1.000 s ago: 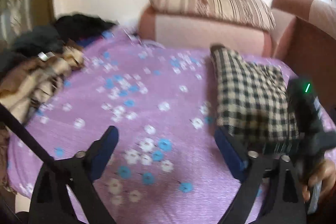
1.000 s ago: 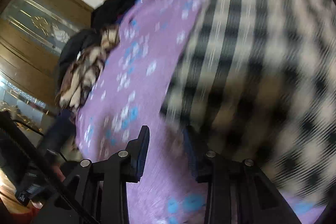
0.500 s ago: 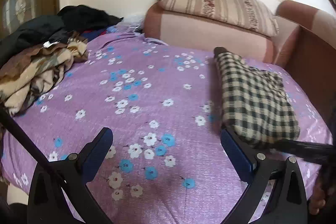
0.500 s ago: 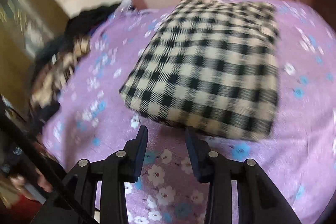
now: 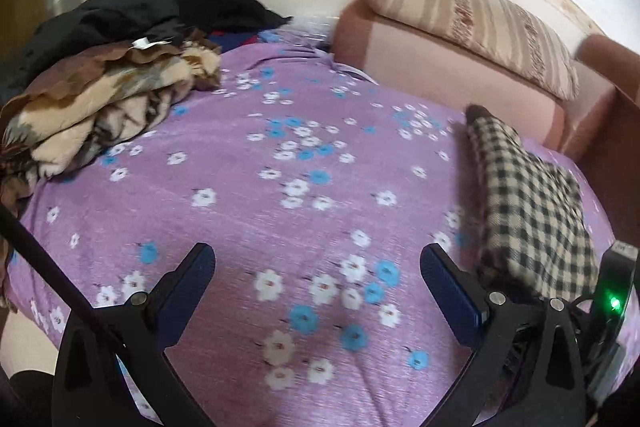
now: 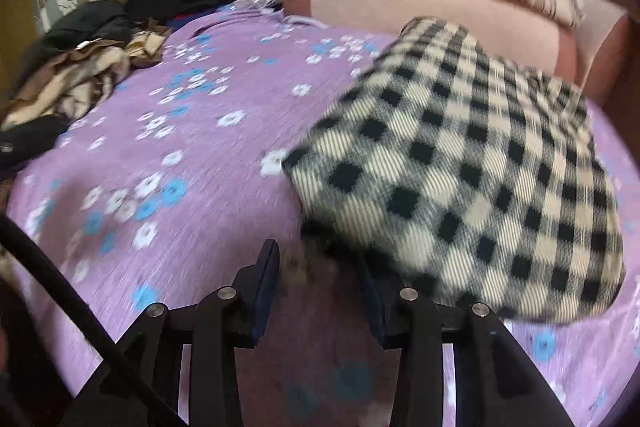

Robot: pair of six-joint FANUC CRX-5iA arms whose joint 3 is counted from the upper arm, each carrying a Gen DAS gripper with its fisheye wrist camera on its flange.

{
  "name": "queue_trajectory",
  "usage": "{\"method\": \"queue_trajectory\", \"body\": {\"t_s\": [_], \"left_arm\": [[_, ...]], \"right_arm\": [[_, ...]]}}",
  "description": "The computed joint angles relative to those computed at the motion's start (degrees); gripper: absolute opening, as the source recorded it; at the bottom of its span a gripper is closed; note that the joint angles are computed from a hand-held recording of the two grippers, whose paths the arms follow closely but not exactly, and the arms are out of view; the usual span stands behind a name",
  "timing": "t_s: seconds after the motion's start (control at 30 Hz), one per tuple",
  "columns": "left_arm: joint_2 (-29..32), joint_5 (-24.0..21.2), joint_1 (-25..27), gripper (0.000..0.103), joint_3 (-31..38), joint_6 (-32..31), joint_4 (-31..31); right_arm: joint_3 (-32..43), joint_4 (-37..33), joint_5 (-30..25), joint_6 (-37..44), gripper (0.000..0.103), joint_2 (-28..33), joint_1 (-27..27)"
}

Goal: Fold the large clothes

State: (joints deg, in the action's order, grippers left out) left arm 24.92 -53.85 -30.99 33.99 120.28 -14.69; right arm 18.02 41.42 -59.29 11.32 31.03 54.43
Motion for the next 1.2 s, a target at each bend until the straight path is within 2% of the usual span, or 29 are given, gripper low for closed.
{"method": "queue_trajectory", "body": {"t_s": [0.13, 0.23, 0.3, 0.37, 0.43, 0.5, 0.57, 0.7, 0.8, 0.87, 0.93, 1.0, 1.1, 1.2], "left_arm": [[-0.4, 0.24, 1.8, 0.102, -0.85, 1.71, 1.88], [-0.69, 0.21, 2.41, 0.102, -0.97, 3.51, 1.61], [-0.71, 0.04, 2.58, 0.102, -0.82, 4.44, 1.04], [-0.39, -0.63, 2.46, 0.102, -0.28, 4.79, 0.47], [0.04, -1.48, 2.32, 0.102, 0.33, 4.46, 0.26], [0.16, -1.8, 2.09, 0.102, 0.55, 4.08, -0.07], [0.12, -1.82, 1.71, 0.102, 0.61, 3.88, -0.84], [0.37, -1.42, 1.75, 0.102, 0.39, 2.37, 0.99], [0.68, -1.21, 1.33, 0.102, 0.45, 1.18, 1.73], [0.85, -1.37, 0.34, 0.102, 0.89, 0.93, 0.29], [0.74, -1.55, -1.09, 0.102, 1.37, 2.23, -3.05], [0.24, -0.96, -2.21, 0.102, 1.09, 3.39, -5.9], [-0.19, -0.07, -3.98, 0.102, 1.03, 4.95, -10.1], [-0.31, 0.97, -4.1, 0.102, 0.44, 2.8, -7.8]], "right_arm": [[9.4, 0.22, -4.83, 7.95, 0.048, 6.16, 0.74], [15.35, 0.96, -7.86, 14.46, 0.058, 10.17, 1.64], [15.49, 1.22, -7.01, 16.37, 0.058, 10.35, 1.83], [13.81, 0.65, -3.96, 17.74, 0.058, 9.18, 1.98], [14.6, 0.46, -3.67, 20.63, 0.058, 9.61, 2.66], [13.8, -2.3, -2.29, 23.55, 0.057, 7.98, 3.07], [8.49, -3.81, -0.11, 20.24, 0.056, 3.23, 3.08], [-3.74, 0.26, -1.32, 6.83, 0.056, -5.87, 2.29], [-9.25, 0.04, -3.46, -1.49, 0.056, -10.3, 0.52], [-11.34, -3.28, -5.06, -5.41, 0.055, -12.1, -1.63], [-13.03, -5.3, -6.91, -9.52, 0.05, -13.08, -3.27], [-15.89, -3.67, -8.83, -16.55, 0.051, -15.0, -3.15], [-18.27, -1.76, -7.58, -20.43, 0.052, -17.32, -2.16], [-18.18, 0.76, -8.74, -22.58, 0.058, -17.21, -0.15]]}}
